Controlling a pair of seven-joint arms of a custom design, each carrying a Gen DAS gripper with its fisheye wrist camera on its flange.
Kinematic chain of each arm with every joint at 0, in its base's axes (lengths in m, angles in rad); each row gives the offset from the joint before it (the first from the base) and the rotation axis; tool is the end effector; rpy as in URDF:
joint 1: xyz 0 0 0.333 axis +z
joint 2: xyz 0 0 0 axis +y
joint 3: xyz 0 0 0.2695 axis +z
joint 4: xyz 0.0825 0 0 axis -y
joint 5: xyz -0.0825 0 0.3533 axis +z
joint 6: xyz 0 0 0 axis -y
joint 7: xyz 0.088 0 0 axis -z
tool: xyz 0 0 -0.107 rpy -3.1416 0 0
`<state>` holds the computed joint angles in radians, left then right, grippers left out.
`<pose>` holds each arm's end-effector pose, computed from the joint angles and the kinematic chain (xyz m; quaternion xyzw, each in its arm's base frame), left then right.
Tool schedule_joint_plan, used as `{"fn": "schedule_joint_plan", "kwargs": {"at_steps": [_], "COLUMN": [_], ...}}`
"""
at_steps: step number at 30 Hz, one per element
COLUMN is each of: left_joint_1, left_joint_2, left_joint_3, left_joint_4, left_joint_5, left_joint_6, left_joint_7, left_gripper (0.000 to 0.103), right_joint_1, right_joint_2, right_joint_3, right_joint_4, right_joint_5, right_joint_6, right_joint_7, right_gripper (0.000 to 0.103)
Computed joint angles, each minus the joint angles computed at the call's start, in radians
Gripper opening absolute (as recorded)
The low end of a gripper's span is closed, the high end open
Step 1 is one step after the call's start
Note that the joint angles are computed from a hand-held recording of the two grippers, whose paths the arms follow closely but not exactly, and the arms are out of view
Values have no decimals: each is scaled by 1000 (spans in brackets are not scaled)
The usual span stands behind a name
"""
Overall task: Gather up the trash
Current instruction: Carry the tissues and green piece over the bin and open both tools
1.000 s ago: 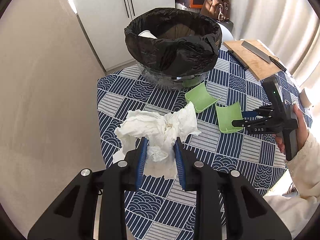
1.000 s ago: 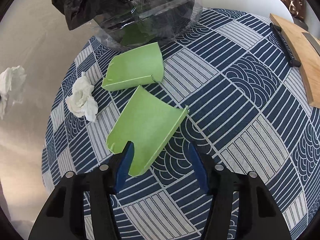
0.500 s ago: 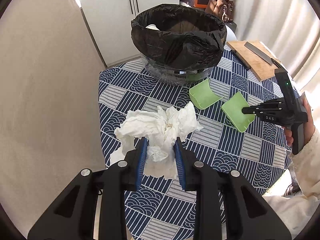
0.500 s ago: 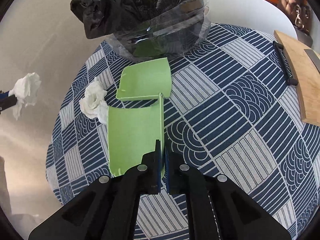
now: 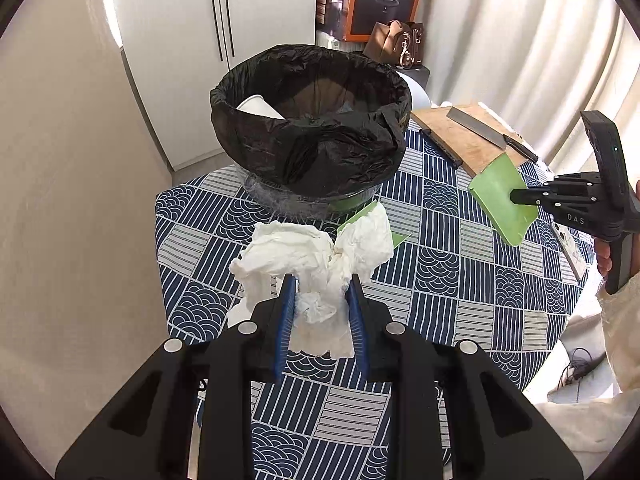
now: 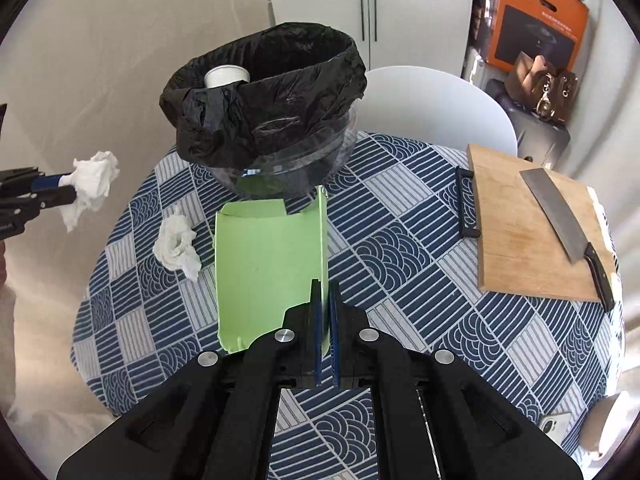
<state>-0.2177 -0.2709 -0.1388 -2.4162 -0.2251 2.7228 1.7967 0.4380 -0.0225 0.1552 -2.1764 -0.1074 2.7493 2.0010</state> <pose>0.4527 -0.1618 0.4487 -0.5252 0.8006 -0.2490 0.1459 0.4530 0.3111 0.4390 -0.7548 0.5859 -0.1136 0.2721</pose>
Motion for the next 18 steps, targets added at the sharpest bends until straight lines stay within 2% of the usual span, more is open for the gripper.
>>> {"fn": "schedule_joint_plan", "kwargs": {"at_steps": [5, 9, 13, 18], "left_joint_1": [-9, 28, 60, 84], "left_joint_2": [53, 112, 161, 206], "left_joint_3": [28, 22, 22, 13], "left_joint_4": [75, 176, 264, 338], "left_joint_5": [-51, -37, -54, -95], "left_joint_6": [-11, -81, -132, -136], "left_joint_7": [99, 117, 152, 244], "left_gripper": [27, 27, 26, 26], "right_joint_1": [-17, -27, -24, -4], "right_joint_2": [-49, -53, -29, 25], "right_joint_3": [7, 23, 29, 20], "right_joint_4": [14, 60, 124, 213], "right_joint_5": [-121, -226, -303, -372], "right_joint_6": [-30, -60, -89, -111], "right_joint_7": [130, 247, 330, 421], "right_gripper": [3, 3, 3, 3]}}
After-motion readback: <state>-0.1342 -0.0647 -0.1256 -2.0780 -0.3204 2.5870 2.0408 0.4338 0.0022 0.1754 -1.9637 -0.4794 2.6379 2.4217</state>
